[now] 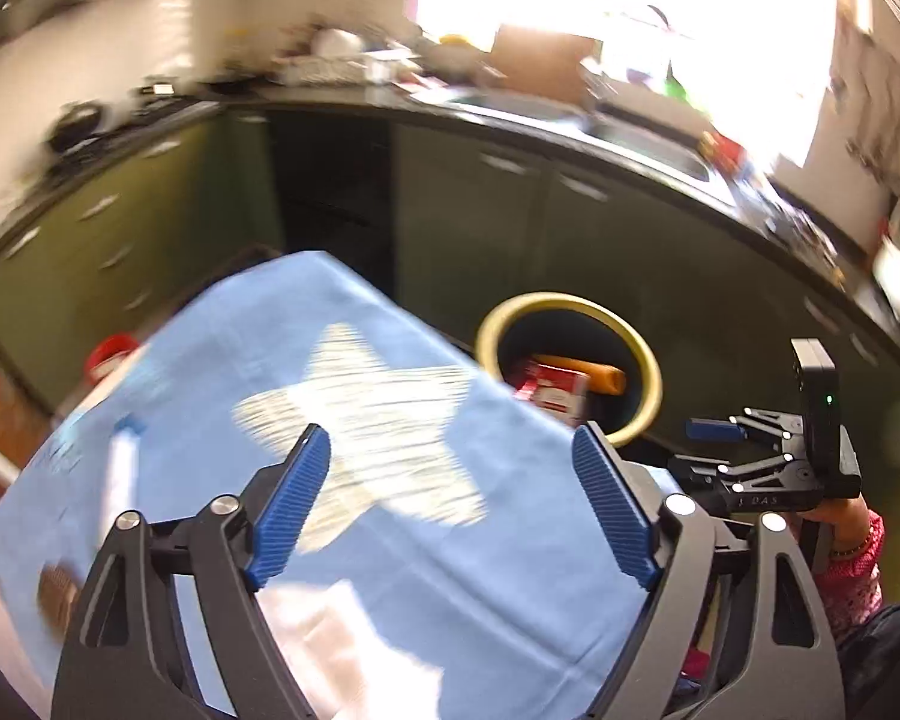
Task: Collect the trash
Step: 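Carry the milk carton over the bin and release it, then grasp the white tissue with the right gripper, then carry the tissue over the bin and release it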
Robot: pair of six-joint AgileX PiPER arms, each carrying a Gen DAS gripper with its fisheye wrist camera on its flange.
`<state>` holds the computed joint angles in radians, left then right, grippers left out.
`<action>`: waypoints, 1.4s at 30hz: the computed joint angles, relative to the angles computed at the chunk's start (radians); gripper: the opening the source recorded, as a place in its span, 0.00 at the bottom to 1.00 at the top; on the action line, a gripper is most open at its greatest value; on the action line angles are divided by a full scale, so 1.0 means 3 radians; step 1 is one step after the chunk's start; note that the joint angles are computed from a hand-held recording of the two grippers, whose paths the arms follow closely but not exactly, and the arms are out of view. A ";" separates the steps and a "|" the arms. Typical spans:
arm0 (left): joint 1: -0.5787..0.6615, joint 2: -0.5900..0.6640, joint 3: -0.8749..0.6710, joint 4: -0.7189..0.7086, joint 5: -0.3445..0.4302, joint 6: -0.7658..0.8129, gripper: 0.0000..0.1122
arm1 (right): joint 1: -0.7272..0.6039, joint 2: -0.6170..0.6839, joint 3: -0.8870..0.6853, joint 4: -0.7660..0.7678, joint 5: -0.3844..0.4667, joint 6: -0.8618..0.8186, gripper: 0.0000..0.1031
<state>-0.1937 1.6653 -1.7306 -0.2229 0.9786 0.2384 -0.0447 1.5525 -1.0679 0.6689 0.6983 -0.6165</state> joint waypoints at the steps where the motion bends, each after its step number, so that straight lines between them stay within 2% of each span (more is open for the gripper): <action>1: 0.0133 -0.0207 0.0268 -0.0035 -0.0148 0.0013 0.77 | 0.0094 0.0003 -0.0020 -0.0038 0.0000 0.0042 0.61; 2: 0.0307 -0.0412 0.0532 -0.0112 -0.0287 0.0067 0.78 | 0.0228 0.0023 -0.0062 -0.0100 -0.0005 0.0118 0.61; 6: 0.1050 -0.0951 0.1265 -0.0677 -0.0565 0.0533 0.81 | 0.0776 0.0137 -0.0269 -0.0318 -0.0009 0.0413 0.66; 9: 0.1561 -0.1161 0.1659 -0.1019 -0.0752 0.0895 0.82 | 0.1194 0.0289 -0.0507 -0.0466 0.0017 0.0606 0.67; 14: 0.2184 -0.1234 0.2084 -0.1432 -0.1179 0.1411 0.82 | 0.1839 0.0545 -0.0942 -0.0682 0.0107 0.0743 0.71; 16: 0.2351 -0.1169 0.2182 -0.1586 -0.1345 0.1588 0.85 | 0.2050 0.0678 -0.1145 -0.0727 0.0136 0.0746 0.79; 18: 0.2418 -0.1088 0.2237 -0.1641 -0.1496 0.1598 0.86 | 0.2216 0.0828 -0.1352 -0.0902 0.0150 0.0870 0.81; 20: 0.2511 -0.0951 0.2232 -0.1736 -0.1533 0.1621 0.86 | 0.2350 0.1001 -0.1574 -0.1083 0.0180 0.0990 0.81; 27: 0.2511 -0.0860 0.2335 -0.1379 -0.1877 0.1082 0.86 | 0.2506 0.1466 -0.2122 -0.1229 0.0344 0.1055 0.81; 36: 0.2410 -0.0876 0.2403 -0.1218 -0.1969 0.0962 0.86 | 0.2633 0.1690 -0.2345 -0.1543 0.0466 0.1167 0.77; 41: 0.2375 -0.0876 0.2415 -0.1108 -0.2014 0.0865 0.86 | 0.2698 0.1651 -0.2266 -0.1770 0.0428 0.1279 0.53; 42: 0.2377 -0.0875 0.2415 -0.1105 -0.2023 0.0861 0.86 | 0.2695 0.1630 -0.2238 -0.1787 0.0414 0.1286 0.41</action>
<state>0.5192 1.4029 -1.0062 -0.5545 0.3717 0.4968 0.7638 2.0414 -1.7394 0.1327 0.8224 -0.2306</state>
